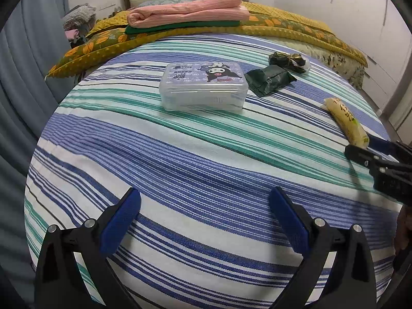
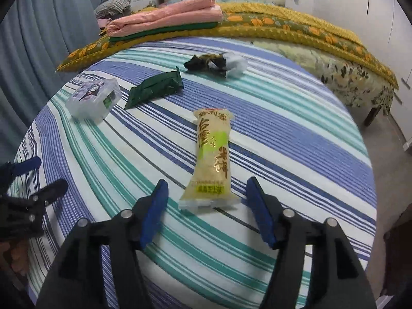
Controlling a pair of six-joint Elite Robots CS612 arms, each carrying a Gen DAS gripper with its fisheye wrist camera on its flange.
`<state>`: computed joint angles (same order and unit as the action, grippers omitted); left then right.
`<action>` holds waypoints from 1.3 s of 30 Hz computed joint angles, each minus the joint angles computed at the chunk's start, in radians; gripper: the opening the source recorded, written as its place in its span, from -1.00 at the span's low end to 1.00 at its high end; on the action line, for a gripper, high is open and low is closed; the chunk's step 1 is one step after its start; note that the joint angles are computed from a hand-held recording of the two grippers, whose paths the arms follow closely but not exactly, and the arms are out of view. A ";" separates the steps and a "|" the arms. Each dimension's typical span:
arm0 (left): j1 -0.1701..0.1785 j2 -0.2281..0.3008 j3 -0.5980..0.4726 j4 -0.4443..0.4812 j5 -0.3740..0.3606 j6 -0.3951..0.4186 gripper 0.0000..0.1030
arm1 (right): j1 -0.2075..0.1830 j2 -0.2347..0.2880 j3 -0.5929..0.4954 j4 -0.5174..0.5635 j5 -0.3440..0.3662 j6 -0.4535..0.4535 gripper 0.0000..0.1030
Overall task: Collect trash
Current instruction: 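Move the left gripper over the clear Kuromi plastic box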
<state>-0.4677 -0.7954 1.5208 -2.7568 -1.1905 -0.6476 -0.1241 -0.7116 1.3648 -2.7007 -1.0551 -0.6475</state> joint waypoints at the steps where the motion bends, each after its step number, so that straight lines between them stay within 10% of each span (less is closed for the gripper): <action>1: 0.004 0.001 -0.002 0.000 -0.012 0.021 0.92 | -0.002 0.001 0.002 -0.002 0.009 -0.005 0.42; 12: 0.092 0.072 -0.154 0.094 -0.032 0.029 0.91 | 0.001 0.001 0.001 0.008 0.004 -0.020 0.65; 22: 0.062 0.127 -0.248 0.072 -0.095 0.152 0.91 | 0.001 0.001 0.002 0.008 0.003 -0.019 0.66; 29: 0.081 0.076 -0.171 -0.049 -0.117 0.234 0.91 | 0.001 0.001 0.001 0.008 0.003 -0.019 0.66; 34: 0.136 0.089 -0.201 -0.136 -0.261 0.307 0.91 | 0.001 0.001 0.001 0.008 0.003 -0.019 0.66; 39: 0.154 0.148 -0.315 -0.014 -0.376 0.456 0.91 | 0.001 0.000 0.002 0.008 0.003 -0.019 0.66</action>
